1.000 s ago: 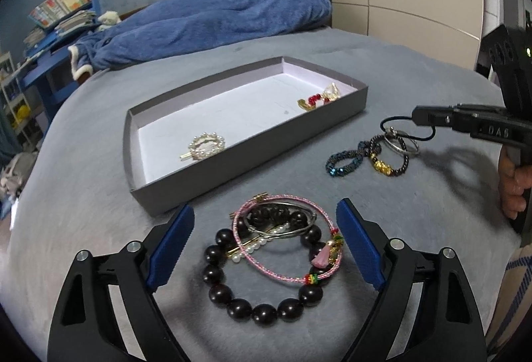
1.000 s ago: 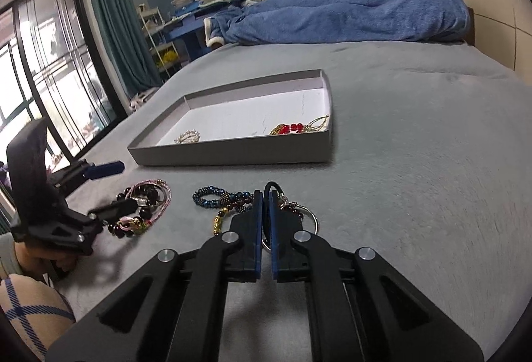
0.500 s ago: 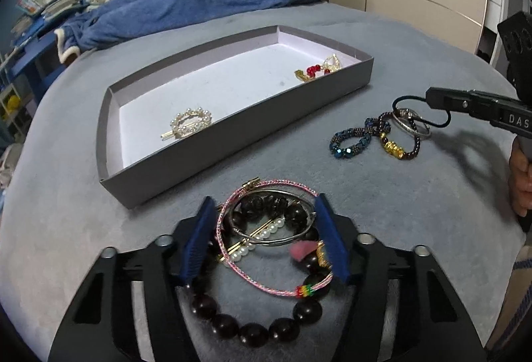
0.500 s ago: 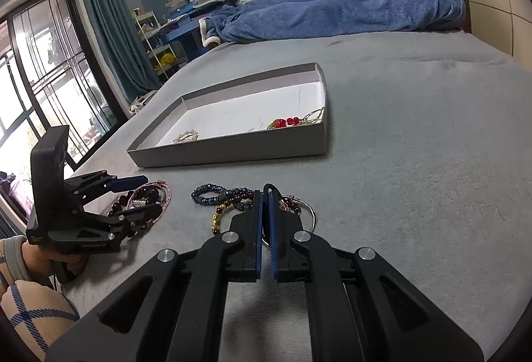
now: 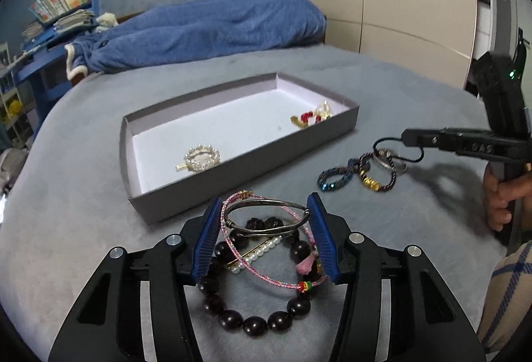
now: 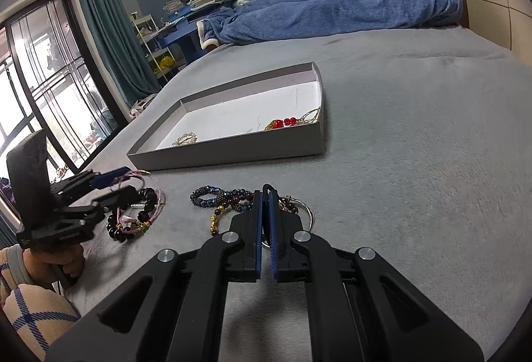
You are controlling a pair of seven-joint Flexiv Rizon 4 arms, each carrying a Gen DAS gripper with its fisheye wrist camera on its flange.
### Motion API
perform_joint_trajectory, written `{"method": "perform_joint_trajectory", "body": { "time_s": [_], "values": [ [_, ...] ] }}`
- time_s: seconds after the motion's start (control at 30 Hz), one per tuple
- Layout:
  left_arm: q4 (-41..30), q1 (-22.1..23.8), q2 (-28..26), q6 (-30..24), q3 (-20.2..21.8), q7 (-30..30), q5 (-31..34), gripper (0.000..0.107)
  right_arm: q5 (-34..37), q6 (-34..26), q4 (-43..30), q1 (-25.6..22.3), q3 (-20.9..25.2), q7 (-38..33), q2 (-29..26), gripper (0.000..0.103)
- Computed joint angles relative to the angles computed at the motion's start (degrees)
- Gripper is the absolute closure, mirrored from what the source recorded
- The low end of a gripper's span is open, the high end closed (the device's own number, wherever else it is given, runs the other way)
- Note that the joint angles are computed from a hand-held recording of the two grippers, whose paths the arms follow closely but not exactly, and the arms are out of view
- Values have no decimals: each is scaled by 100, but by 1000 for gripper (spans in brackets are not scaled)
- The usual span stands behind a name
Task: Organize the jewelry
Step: 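Grasp the pink string bracelets with the left tool while the right tool grasps a black cord bracelet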
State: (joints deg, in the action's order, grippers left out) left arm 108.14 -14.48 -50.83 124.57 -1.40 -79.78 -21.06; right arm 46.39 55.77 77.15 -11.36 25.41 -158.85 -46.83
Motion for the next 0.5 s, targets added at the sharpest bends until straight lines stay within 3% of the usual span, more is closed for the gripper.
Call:
{"method": "perform_joint_trajectory", "body": {
  "time_s": [0.2, 0.5],
  "values": [
    [42, 667, 69, -278, -522, -387, 729, 53, -31, -48, -23, 18, -37, 65, -5, 99],
    [136, 459, 187, -630, -252, -681, 620, 49, -80, -145, -84, 31, -86, 238, -39, 99]
  ]
}}
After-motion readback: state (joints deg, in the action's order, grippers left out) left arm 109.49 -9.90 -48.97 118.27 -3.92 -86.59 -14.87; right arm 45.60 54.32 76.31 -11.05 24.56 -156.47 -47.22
